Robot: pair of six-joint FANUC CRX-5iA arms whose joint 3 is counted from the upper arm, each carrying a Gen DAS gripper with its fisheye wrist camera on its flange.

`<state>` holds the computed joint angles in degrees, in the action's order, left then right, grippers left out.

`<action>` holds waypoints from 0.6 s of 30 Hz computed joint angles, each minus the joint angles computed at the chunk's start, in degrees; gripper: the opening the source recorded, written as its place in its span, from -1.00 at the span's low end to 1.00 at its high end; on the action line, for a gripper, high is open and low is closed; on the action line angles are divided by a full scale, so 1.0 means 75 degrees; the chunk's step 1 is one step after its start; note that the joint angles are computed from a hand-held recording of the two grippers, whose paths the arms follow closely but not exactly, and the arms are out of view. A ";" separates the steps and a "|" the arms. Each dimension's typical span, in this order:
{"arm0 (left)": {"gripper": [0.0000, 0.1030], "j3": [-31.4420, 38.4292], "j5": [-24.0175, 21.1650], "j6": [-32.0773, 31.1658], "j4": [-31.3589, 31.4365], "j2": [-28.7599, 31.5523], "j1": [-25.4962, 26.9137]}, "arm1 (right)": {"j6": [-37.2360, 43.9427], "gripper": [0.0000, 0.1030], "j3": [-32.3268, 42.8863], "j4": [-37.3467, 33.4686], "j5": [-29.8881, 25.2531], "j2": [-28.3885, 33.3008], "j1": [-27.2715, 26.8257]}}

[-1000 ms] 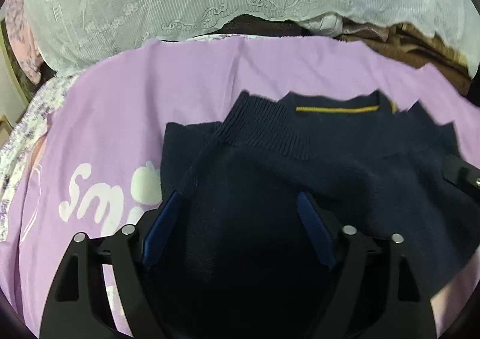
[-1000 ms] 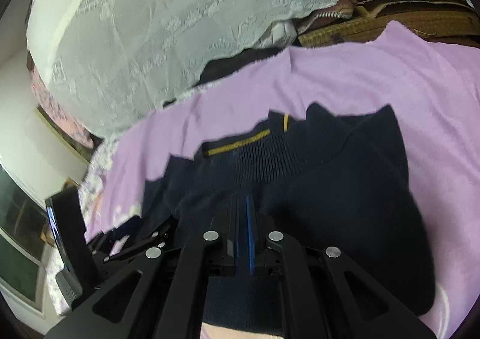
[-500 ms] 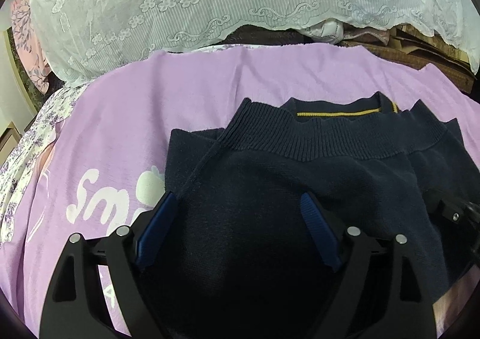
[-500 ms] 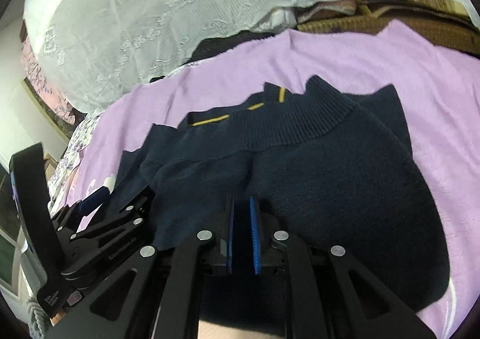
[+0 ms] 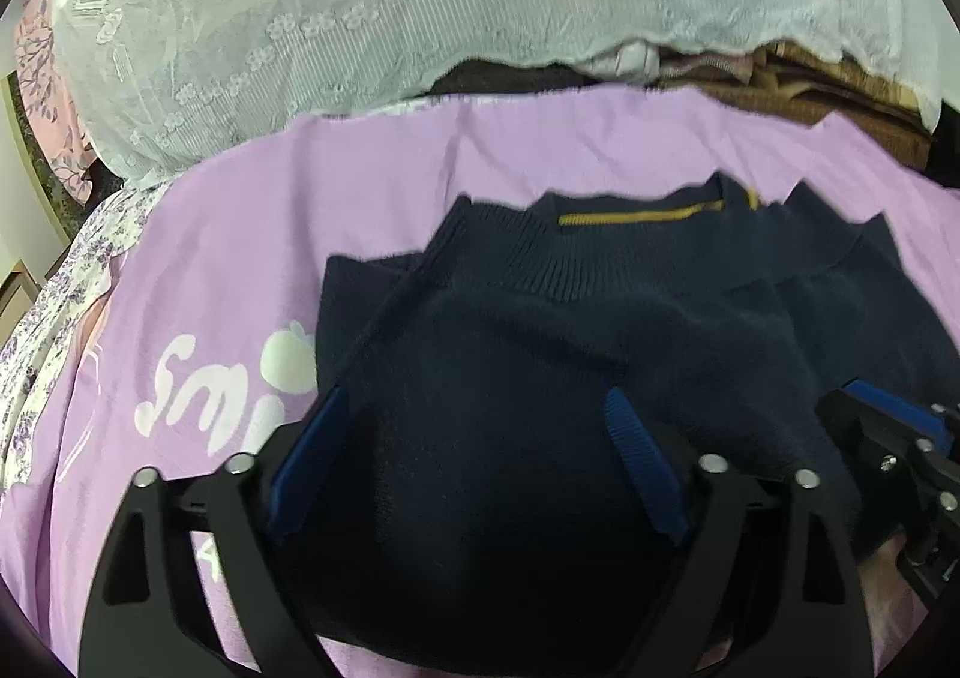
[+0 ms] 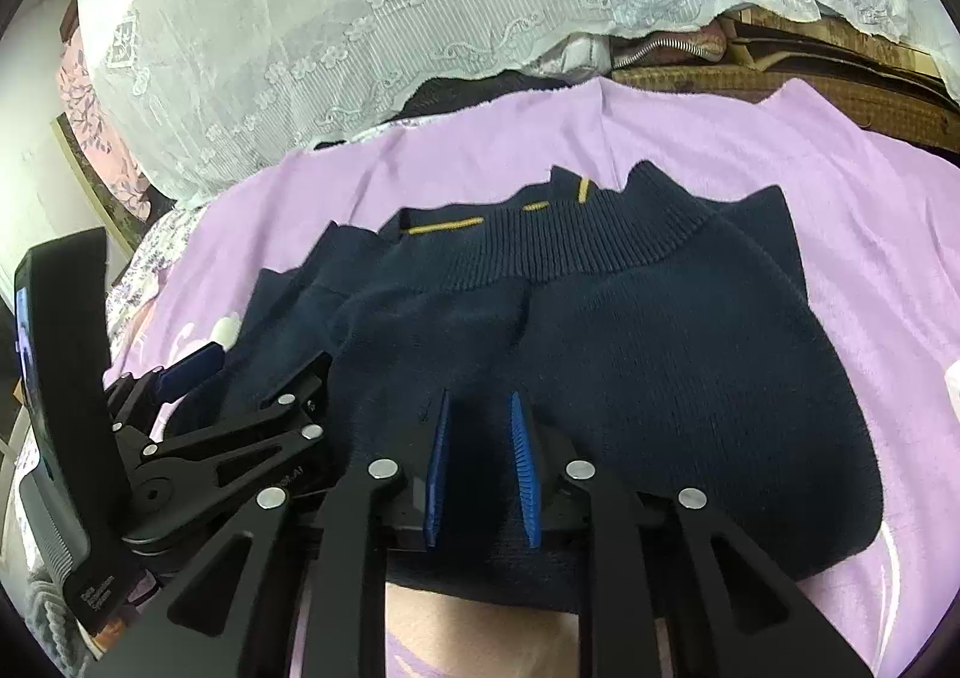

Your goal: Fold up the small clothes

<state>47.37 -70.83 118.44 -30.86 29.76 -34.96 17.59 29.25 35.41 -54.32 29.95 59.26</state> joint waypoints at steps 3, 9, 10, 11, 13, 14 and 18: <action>0.87 0.0024 -0.0077 0.0041 0.0281 0.0041 0.0151 | 0.0071 -0.59 -0.0015 -0.0098 0.0020 0.0018 -0.0033; 0.86 -0.0273 0.0214 0.0265 0.0285 -0.0314 0.0290 | -0.0541 -0.46 -0.0591 0.0519 0.0243 -0.0396 -0.0096; 0.86 -0.0439 0.0390 0.0343 0.0468 -0.0437 0.0409 | -0.0758 -0.42 -0.0775 0.0698 0.0279 -0.0522 -0.0143; 0.85 -0.0541 0.0509 0.0349 0.0647 -0.0505 0.0512 | -0.1016 -0.37 -0.0994 0.0909 0.0277 -0.0664 -0.0202; 0.78 -0.0752 0.0709 0.0368 0.0978 -0.0638 0.0710 | -0.1283 -0.34 -0.1198 0.1117 0.0139 -0.0803 -0.0301; 0.62 -0.0806 0.0766 0.0325 0.1082 -0.0664 0.0765 | -0.1372 -0.33 -0.1293 0.1181 0.0061 -0.0867 -0.0353; 0.18 -0.0986 0.0936 -0.0218 0.2061 -0.0629 0.1097 | -0.1570 -0.32 -0.1586 0.1116 -0.0085 -0.1052 -0.0563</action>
